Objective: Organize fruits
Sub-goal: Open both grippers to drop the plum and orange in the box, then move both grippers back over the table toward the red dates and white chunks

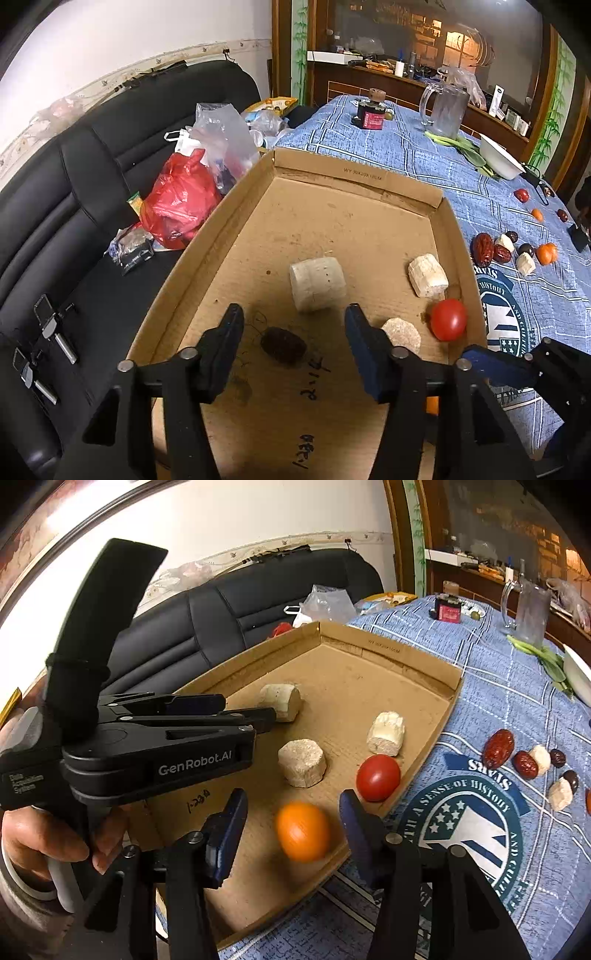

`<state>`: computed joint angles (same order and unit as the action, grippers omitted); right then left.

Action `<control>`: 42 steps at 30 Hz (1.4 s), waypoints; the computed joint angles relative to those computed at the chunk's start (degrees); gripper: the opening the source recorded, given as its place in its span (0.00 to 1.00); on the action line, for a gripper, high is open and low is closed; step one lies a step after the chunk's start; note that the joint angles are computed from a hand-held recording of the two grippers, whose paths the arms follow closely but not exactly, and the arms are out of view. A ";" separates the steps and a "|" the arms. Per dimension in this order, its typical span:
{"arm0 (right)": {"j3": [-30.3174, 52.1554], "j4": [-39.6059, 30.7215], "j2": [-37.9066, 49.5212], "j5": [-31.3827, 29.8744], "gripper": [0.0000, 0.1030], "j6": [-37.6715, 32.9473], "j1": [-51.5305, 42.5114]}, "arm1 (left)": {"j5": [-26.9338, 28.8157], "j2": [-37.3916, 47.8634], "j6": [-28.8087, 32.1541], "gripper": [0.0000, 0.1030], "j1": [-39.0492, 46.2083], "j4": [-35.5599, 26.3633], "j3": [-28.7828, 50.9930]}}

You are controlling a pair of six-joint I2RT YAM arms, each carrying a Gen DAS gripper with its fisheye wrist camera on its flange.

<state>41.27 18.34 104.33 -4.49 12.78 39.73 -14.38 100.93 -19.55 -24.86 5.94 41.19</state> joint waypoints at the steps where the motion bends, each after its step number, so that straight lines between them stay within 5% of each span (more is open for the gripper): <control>1: -0.35 0.10 -0.41 -0.10 0.55 -0.02 -0.16 | -0.39 -0.10 -0.15 0.59 -0.33 0.13 -0.11; 7: -2.17 0.71 -2.56 1.01 0.57 1.02 -1.30 | -3.90 -1.23 -1.68 0.77 -2.62 0.71 -0.68; 25: -13.11 0.43 -14.67 9.58 0.72 2.81 -8.48 | -10.27 -2.40 -5.18 0.85 -13.37 2.16 1.04; 42: -24.07 0.31 -25.50 3.14 0.75 -0.64 -27.09 | -6.15 6.81 -5.99 0.87 -22.13 -0.59 12.33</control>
